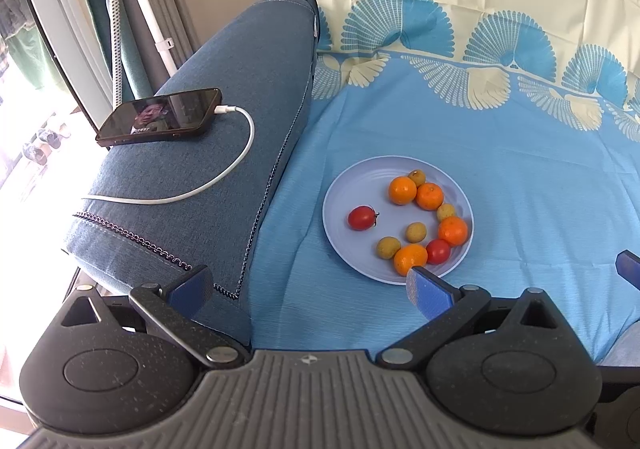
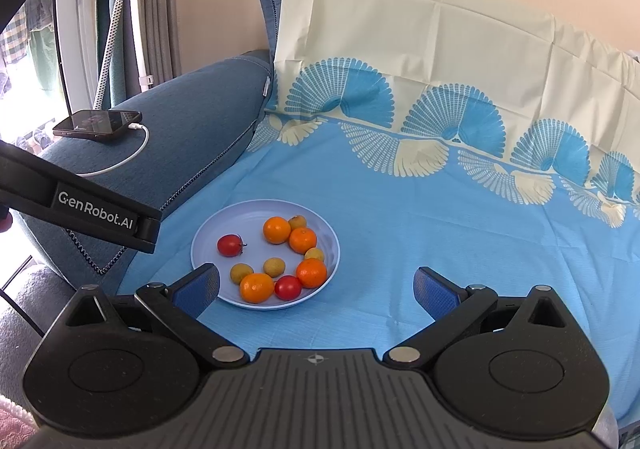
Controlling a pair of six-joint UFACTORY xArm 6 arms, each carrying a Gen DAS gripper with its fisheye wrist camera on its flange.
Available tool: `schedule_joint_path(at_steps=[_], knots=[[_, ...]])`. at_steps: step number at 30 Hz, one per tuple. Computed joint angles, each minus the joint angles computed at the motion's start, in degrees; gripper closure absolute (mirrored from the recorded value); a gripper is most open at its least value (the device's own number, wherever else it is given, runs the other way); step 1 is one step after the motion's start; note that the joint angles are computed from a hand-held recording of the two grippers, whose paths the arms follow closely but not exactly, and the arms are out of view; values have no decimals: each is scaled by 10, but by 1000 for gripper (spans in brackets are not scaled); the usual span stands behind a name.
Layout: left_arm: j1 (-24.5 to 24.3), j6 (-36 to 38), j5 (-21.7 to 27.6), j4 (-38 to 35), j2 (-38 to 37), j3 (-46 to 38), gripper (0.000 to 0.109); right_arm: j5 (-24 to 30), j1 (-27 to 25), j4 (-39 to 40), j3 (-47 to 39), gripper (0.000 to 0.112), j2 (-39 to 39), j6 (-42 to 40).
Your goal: Organize fruits
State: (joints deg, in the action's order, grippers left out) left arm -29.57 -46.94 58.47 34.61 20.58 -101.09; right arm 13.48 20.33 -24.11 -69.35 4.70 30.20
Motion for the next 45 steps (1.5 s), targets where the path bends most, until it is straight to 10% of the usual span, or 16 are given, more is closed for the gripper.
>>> schedule_joint_path(at_steps=[45], knots=[[-1,7,9,0,3,-2,6,0,0,-2,1,10,-1,2]])
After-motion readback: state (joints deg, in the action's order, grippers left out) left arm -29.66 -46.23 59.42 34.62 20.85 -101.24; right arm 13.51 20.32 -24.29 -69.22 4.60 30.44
